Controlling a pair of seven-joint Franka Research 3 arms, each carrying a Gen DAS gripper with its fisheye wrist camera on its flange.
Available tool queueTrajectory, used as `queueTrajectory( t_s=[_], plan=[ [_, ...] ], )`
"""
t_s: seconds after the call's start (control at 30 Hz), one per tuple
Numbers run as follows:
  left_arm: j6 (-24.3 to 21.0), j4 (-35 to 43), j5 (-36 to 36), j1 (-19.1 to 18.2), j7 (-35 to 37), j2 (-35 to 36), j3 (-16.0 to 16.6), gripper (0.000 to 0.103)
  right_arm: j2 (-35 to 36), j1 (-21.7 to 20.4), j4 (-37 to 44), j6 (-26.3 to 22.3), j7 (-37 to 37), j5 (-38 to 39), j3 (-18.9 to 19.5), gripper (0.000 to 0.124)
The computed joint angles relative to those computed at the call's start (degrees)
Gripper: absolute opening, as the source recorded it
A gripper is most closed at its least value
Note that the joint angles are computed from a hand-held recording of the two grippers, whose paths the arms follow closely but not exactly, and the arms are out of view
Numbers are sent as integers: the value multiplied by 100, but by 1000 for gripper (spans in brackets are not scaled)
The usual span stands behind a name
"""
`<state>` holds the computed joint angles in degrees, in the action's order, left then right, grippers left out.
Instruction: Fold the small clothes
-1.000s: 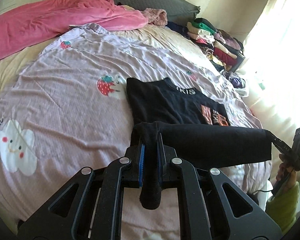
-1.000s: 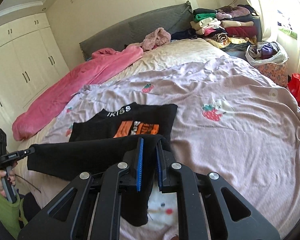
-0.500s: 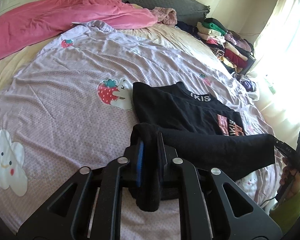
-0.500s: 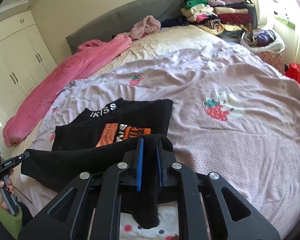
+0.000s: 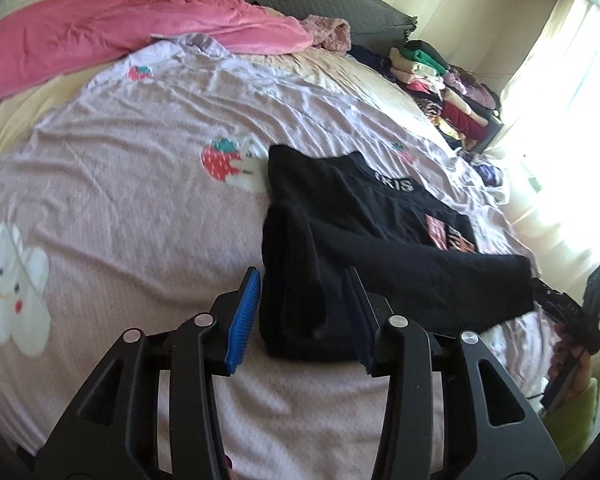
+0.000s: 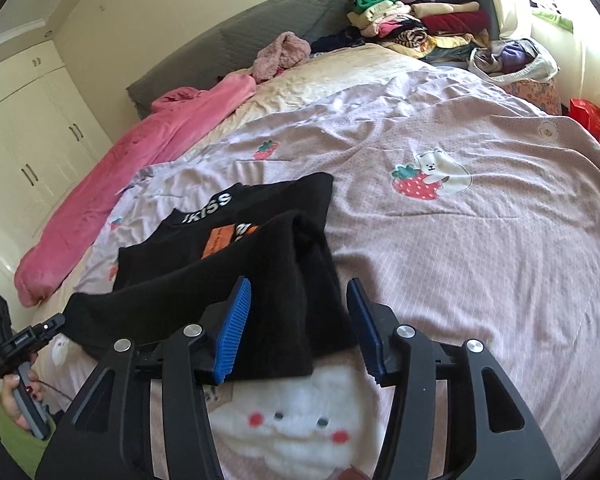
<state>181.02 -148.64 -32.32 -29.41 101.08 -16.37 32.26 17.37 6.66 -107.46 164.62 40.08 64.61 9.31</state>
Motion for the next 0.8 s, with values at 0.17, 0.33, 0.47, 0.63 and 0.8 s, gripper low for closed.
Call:
queueTrajectory(
  t_s=[0.17,0.33,0.47,0.63,0.8],
  plan=[
    [-64,-260,-184,-696,280,-467,714,43,-235,5,-309,-58,-511,567,96,49],
    [-148,-101,-267,-1119,434,-377,1061,43,-193,219,-350,-94,-311,322,-61,49],
    [-62,103,-485,-1733,691,-342,1528,41,-70,212,-246,-87,-183,155,-55,48],
    [-434,543,-843,-1979,877,198,1738,4,100,158,-80,-239,-16,-126,-34,13],
    [-514,780,-1541,-2144,1366,295,1873,2,65,62,-13,-295,-326,-38,80,10]
  ],
)
